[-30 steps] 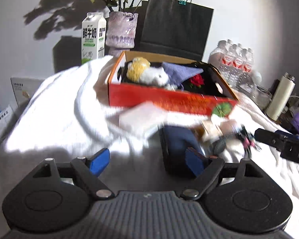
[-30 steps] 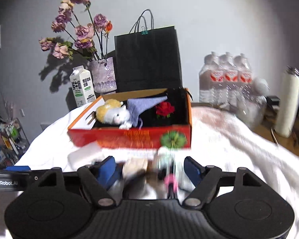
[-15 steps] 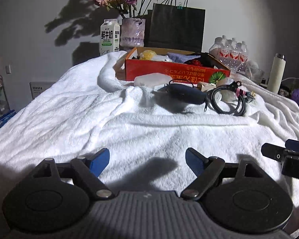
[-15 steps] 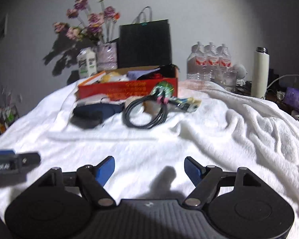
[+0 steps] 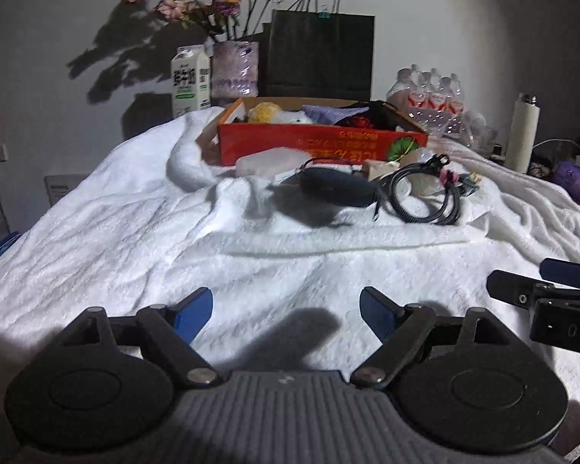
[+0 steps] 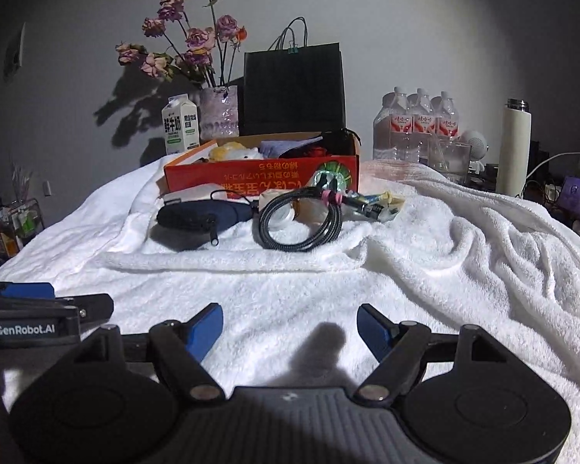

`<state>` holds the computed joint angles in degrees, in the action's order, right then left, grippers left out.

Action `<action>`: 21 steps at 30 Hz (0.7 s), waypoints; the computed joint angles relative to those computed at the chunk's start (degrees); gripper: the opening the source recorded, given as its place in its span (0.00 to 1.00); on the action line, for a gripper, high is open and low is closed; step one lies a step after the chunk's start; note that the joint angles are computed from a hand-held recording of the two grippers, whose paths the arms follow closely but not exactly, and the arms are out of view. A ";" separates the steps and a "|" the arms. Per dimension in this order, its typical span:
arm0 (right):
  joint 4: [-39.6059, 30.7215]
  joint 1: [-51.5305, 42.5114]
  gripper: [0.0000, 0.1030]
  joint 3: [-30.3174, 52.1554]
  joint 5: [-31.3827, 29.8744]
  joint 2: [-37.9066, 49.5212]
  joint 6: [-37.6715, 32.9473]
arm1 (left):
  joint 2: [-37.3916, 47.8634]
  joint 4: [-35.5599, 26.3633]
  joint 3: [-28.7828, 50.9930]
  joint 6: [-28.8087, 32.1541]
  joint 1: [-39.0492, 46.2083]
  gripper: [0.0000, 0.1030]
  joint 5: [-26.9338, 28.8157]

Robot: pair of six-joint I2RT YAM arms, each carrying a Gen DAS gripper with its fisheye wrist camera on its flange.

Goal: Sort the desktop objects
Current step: 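Grasp the navy pouch with left tool while right grasps the black cable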

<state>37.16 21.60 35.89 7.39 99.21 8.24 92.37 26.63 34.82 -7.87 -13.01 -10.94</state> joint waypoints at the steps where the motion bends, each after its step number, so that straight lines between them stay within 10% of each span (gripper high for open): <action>1: -0.36 -0.75 0.73 0.84 -0.89 0.04 -0.08 | 0.32 -0.87 1.46 0.22 0.22 0.83 1.10; 8: -10.80 -6.02 0.62 17.87 -5.27 7.63 0.00 | 11.91 -6.52 21.95 6.06 0.04 0.87 2.85; 16: -24.00 -8.71 0.45 40.15 -8.81 21.83 3.84 | 34.01 -29.50 56.41 6.28 2.60 0.87 8.30; 21: -23.94 -8.23 0.18 43.38 -9.10 25.88 5.84 | 36.24 -30.33 58.07 4.32 2.94 0.67 7.91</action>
<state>13.22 13.36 79.27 -1.71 125.09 14.09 128.62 -3.70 92.89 -3.55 -10.07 -3.03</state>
